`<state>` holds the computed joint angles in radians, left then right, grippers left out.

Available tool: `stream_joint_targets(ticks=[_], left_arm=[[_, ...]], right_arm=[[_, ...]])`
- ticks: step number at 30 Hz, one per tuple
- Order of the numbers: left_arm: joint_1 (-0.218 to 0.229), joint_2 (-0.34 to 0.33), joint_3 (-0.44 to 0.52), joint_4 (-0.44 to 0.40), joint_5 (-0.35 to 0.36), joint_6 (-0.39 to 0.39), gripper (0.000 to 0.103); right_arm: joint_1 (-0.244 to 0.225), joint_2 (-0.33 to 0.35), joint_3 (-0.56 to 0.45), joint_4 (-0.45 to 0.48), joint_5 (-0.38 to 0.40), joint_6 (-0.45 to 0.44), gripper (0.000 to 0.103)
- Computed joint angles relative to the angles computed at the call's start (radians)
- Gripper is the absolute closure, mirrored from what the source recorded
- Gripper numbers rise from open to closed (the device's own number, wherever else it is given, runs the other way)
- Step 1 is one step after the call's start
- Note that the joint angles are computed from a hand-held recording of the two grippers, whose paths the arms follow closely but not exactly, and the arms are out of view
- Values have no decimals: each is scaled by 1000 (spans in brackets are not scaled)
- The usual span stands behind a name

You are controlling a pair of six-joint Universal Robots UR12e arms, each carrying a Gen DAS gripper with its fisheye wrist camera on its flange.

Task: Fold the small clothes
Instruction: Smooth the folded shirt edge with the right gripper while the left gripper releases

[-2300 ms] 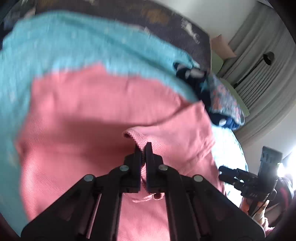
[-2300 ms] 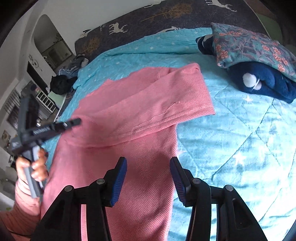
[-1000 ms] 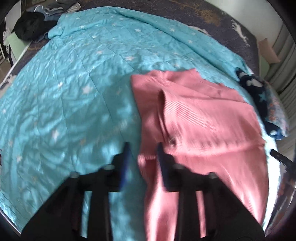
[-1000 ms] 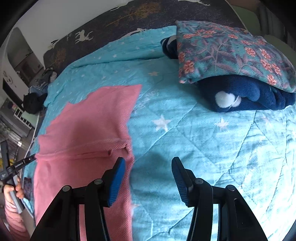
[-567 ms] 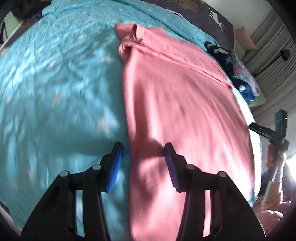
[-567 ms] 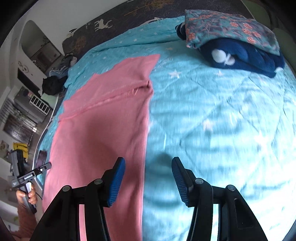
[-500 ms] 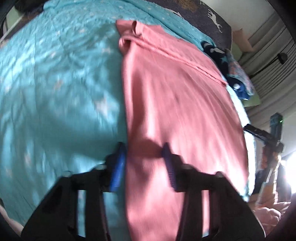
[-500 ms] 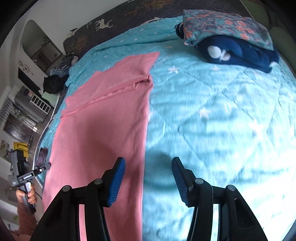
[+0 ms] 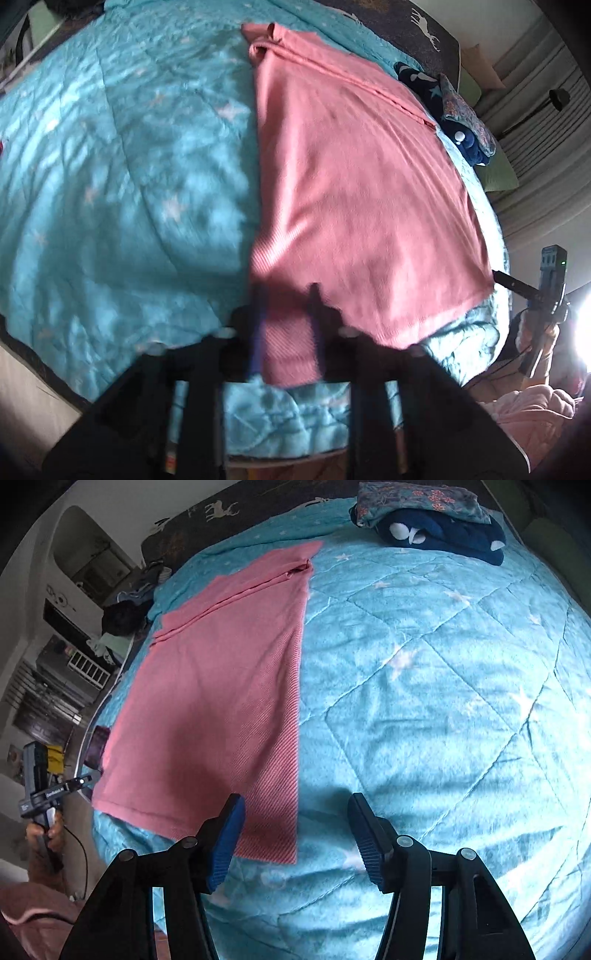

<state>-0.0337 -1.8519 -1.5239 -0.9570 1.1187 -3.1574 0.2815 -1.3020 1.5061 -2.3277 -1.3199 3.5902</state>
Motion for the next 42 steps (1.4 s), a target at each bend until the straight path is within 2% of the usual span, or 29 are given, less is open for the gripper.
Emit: stream_joint_targets(ticks=[1, 4, 6, 7, 8, 9, 10, 12, 14, 15, 17, 18, 20, 22, 24, 25, 26, 28, 30, 35, 37, 39, 40, 41, 42], left_arm=[[1, 7, -19, 23, -20, -11, 52], [-17, 17, -41, 80, 19, -1, 50], [-29, 17, -43, 99, 48, 17, 82], [-31, 14, -36, 81, 46, 28, 96], [-32, 14, -35, 82, 48, 21, 96], [-35, 16, -35, 88, 61, 18, 97], [-37, 20, -37, 92, 70, 15, 98], [-31, 37, -50, 106, 67, 10, 100], [-24, 59, -71, 122, 61, 13, 100], [-21, 67, -79, 124, 69, 14, 100], [-14, 78, -89, 117, 86, 10, 100], [-10, 79, -92, 109, 83, 5, 100], [-2, 77, -99, 93, 70, -14, 100], [0, 76, -106, 103, 45, -38, 99], [2, 69, -104, 97, -11, -41, 83], [-1, 65, -98, 85, -26, -35, 63], [-5, 61, -91, 74, -38, -23, 51], [-19, 56, -79, 68, -14, 9, 49], [-29, 51, -71, 67, 13, 25, 49], [-3, 50, -85, 93, -50, -67, 52], [3, 55, -93, 105, -47, -87, 53], [-4, 59, -94, 114, 10, -98, 51], [-12, 59, -89, 107, 75, -102, 49], [-15, 57, -87, 100, 102, -100, 48], [-13, 55, -88, 94, 99, -96, 48]], right_arm=[[0, -2, 5, -7, 13, 4, 43], [1, 2, 13, -38, 34, 14, 37], [3, 12, 13, -70, 44, 24, 36], [7, 19, 10, -85, 44, 17, 38], [15, 30, -5, -82, 23, 7, 47], [24, 34, -17, -57, -12, -5, 98], [23, 38, -24, -38, -14, 3, 99], [6, 20, 5, -99, 25, 80, 100], [-14, -13, 43, -145, 45, 121, 100], [-16, -26, 51, -139, 22, 122, 101], [-13, -53, 59, -76, -80, 110, 101], [-16, -59, 67, -64, -88, 120, 101], [-38, -77, 108, -91, -28, 169, 99], [-43, -83, 129, -117, -2, 188, 97], [-37, -79, 131, -126, 4, 165, 92], [-32, -73, 126, -125, 15, 151, 87], [-30, -66, 120, -123, 36, 135, 83], [-16, -55, 109, -121, 61, 123, 65], [-8, -43, 96, -110, 70, 113, 59], [-9, -18, 78, -122, 95, 124, 52], [-18, -19, 78, -122, 108, 125, 52], [-18, -17, 74, -116, 109, 122, 52], [-18, -18, 77, -115, 108, 121, 52], [-18, -17, 77, -115, 106, 121, 52], [-18, -18, 80, -119, 105, 122, 52]])
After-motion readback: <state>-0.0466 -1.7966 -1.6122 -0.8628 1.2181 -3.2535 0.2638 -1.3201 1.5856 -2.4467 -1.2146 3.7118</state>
